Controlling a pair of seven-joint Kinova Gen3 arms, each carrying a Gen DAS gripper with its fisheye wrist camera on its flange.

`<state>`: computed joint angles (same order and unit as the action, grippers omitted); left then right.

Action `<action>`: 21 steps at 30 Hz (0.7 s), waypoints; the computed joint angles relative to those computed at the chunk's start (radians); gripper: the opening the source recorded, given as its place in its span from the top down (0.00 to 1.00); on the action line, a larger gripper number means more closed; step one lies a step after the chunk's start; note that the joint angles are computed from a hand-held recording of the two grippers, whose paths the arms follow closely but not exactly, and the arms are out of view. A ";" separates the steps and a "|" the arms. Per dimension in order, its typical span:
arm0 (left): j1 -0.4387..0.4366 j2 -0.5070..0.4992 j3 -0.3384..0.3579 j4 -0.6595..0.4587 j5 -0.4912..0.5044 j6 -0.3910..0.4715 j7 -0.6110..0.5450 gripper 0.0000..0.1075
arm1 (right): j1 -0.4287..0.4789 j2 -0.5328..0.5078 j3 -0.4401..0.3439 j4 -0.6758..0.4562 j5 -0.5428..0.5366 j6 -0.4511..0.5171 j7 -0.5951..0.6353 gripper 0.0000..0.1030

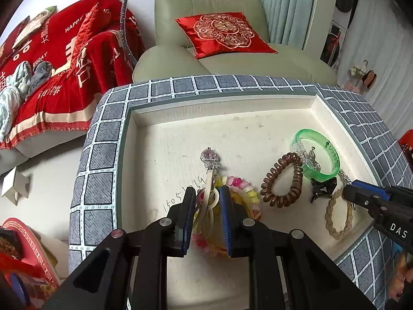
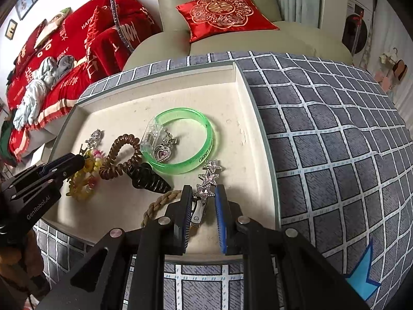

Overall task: Organize jewelry
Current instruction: 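Carry the star clip into the tray and open right tool while left tool carries the tan clip, then lower the tan hair clip into the tray and open left tool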

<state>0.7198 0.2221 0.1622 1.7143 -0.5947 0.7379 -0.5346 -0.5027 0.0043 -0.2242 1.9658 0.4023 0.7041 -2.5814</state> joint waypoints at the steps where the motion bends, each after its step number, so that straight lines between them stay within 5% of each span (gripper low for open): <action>1: 0.001 0.000 0.000 0.000 -0.003 0.001 0.001 0.67 | 0.001 0.000 0.001 -0.001 -0.009 0.001 0.006 0.79; 6: 0.010 0.000 0.003 0.001 -0.011 0.008 0.007 0.67 | -0.002 -0.006 -0.002 0.001 0.006 -0.006 -0.022 0.49; 9: 0.012 -0.004 0.004 0.007 -0.015 0.003 0.014 0.67 | -0.002 -0.018 -0.008 0.004 0.007 -0.010 -0.024 0.49; 13: 0.014 -0.012 0.004 0.012 -0.019 0.003 0.039 0.67 | 0.003 -0.051 -0.022 0.015 0.009 -0.027 -0.039 0.34; 21: 0.014 -0.015 0.012 0.009 -0.034 0.022 0.062 0.67 | 0.017 -0.080 -0.059 0.023 0.017 -0.024 -0.068 0.31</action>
<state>0.7336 0.2071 0.1743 1.7229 -0.6292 0.7596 -0.4729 -0.4858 -0.0752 -0.2833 1.9884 0.4198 0.6805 -2.6492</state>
